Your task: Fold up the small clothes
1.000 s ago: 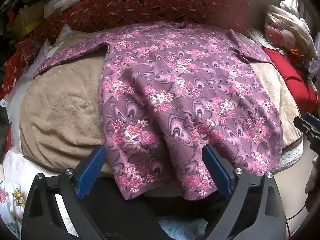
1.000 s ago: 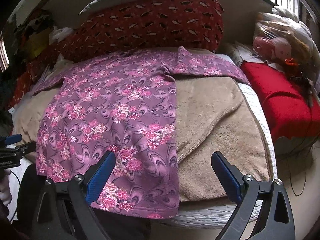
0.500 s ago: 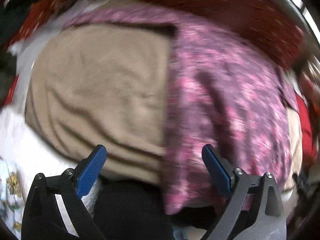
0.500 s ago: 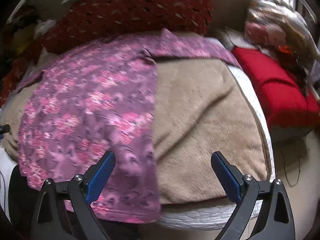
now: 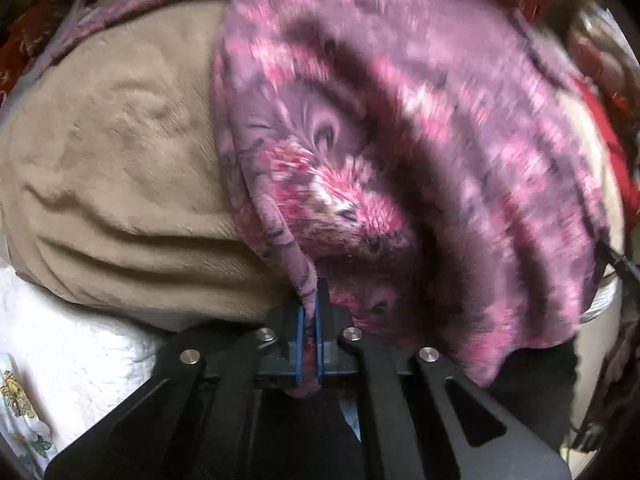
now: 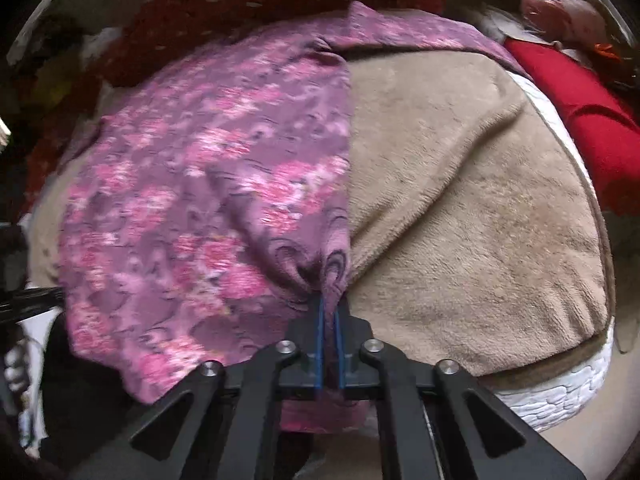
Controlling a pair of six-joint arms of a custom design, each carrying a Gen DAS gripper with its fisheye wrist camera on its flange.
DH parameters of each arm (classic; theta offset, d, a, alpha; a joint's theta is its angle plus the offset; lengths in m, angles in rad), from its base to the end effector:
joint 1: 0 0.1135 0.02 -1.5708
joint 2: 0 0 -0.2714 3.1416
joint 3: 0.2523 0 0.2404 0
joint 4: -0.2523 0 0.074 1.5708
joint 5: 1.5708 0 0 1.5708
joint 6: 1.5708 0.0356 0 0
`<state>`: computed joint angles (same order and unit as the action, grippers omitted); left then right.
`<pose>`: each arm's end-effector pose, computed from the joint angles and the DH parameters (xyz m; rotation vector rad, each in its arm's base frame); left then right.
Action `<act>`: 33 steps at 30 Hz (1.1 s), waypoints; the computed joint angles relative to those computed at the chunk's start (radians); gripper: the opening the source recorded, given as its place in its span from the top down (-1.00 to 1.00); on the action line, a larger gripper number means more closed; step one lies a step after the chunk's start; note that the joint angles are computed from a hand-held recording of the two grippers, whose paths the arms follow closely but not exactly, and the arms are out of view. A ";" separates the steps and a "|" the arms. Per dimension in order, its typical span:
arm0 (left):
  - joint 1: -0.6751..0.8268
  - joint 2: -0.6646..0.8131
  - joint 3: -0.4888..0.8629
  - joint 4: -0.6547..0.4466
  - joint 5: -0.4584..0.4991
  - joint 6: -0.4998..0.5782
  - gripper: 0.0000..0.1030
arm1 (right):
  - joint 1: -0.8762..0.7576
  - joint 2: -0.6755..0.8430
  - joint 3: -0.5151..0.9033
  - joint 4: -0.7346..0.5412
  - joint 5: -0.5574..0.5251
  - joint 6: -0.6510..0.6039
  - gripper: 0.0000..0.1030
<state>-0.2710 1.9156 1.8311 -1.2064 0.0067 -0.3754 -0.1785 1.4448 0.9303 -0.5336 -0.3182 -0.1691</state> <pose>0.3651 -0.1017 0.3037 -0.1486 2.8713 -0.1378 0.2696 -0.0373 0.2270 -0.0978 2.5609 0.2862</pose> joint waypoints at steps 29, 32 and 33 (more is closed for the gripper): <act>-0.053 -0.031 0.069 0.115 -0.205 0.051 0.11 | 0.004 -0.080 0.093 0.010 -0.060 0.048 0.10; -0.072 0.014 0.124 0.088 -0.205 0.028 0.01 | 0.061 -0.008 0.077 0.079 -0.019 0.080 0.09; -0.075 0.039 0.153 0.071 -0.202 0.020 -0.07 | 0.057 0.004 0.071 0.079 -0.021 0.073 0.09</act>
